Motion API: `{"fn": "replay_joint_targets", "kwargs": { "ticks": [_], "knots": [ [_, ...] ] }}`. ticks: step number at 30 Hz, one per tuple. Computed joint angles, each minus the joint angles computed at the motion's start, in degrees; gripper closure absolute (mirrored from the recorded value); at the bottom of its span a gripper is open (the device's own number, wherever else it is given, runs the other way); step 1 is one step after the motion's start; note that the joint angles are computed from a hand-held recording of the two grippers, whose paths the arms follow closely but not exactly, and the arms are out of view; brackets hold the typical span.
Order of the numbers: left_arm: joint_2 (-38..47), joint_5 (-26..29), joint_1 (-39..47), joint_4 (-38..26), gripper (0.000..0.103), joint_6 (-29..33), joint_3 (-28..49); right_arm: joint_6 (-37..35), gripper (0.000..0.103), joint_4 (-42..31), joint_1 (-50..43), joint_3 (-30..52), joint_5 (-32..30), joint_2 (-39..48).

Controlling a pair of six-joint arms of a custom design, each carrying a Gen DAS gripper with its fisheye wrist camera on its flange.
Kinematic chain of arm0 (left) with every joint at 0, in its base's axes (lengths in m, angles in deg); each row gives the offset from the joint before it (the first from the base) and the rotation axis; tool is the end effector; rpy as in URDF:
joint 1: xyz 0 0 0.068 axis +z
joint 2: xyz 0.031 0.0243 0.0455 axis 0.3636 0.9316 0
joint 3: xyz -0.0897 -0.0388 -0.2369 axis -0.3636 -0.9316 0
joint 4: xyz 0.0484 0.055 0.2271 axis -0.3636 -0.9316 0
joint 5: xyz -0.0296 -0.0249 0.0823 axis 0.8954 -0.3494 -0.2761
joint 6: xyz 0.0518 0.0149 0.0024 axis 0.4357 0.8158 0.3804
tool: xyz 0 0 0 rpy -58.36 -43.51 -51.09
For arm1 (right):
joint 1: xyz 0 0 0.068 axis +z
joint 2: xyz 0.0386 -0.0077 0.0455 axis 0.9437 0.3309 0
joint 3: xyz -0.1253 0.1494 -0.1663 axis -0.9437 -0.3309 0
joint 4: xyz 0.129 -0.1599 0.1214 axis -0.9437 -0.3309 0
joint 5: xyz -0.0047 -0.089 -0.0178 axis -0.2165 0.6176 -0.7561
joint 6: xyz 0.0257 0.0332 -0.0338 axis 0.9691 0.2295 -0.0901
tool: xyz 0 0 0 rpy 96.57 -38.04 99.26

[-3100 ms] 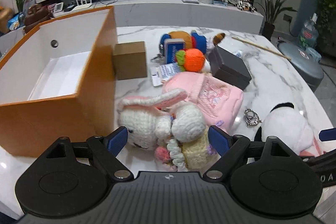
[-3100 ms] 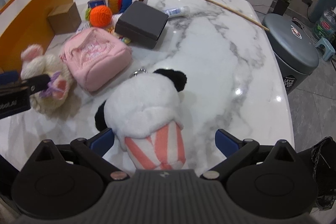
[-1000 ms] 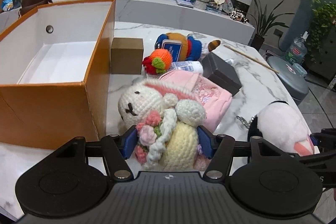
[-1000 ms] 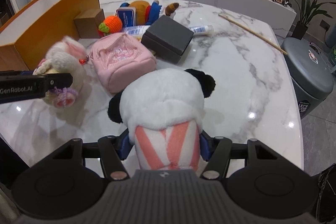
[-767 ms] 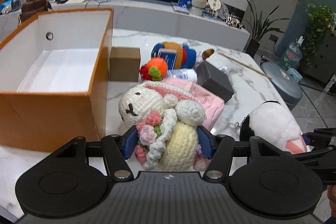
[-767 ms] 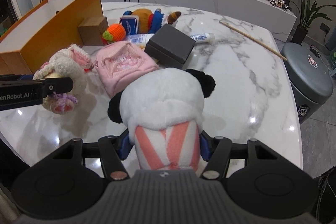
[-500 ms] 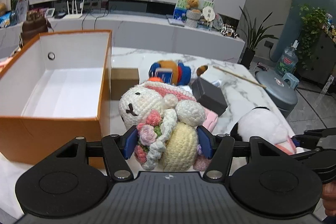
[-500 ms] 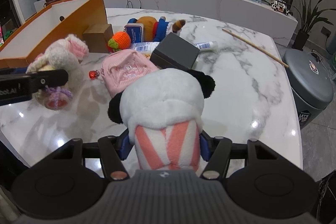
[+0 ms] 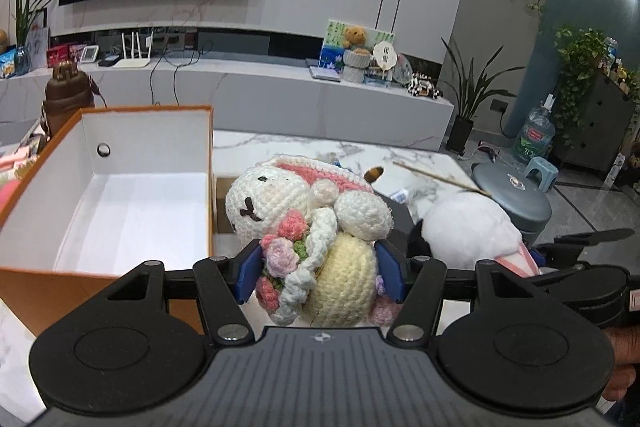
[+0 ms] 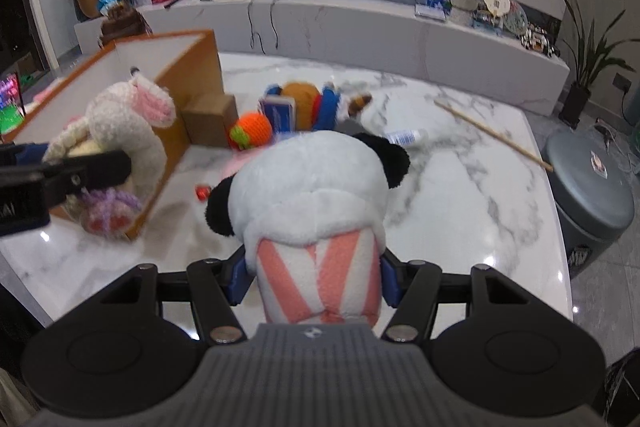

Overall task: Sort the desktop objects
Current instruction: 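Carry the bunny and panda plush into the white storage box with both tools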

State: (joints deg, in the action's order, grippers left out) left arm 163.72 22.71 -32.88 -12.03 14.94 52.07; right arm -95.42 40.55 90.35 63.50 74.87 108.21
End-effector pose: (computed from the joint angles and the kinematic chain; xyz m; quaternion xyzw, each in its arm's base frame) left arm 0.1877 -0.2180 0.1773 -0.1011 0.8742 -0.0384 0.4734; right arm 0.2049 0.0781 0.2116 -0.2424 0.8901 0.0973 0.3736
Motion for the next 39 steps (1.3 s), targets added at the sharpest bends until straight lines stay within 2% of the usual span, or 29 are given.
{"fn": "replay_joint_targets", "kwargs": {
  "ticks": [9,15,21,27,33,39],
  "knots": [
    [-10.40,-3.32,1.32,-3.58,0.034,6.17,-1.61,3.53,0.040,-0.79,10.47,9.10,5.40,0.60],
    [-19.81,-4.40,4.76,-8.22,0.034,12.31,-2.71,3.77,0.040,-0.84,17.30,17.49,8.56,6.53],
    [-25.99,-2.64,9.36,-11.89,0.034,17.10,-4.01,3.41,0.040,-0.80,23.05,27.33,10.17,15.71],
    [-31.52,2.09,16.56,-12.43,0.034,20.37,-7.58,2.69,0.040,-1.68,27.25,36.37,11.63,25.32],
    [-33.32,12.67,27.00,-11.79,0.034,24.83,-11.22,2.57,0.040,-3.57,29.58,42.93,11.45,33.64],
    [-30.00,22.76,36.54,-9.48,0.034,31.32,-13.74,0.61,0.041,-2.78,31.60,45.20,11.56,40.86]
  ]
}}
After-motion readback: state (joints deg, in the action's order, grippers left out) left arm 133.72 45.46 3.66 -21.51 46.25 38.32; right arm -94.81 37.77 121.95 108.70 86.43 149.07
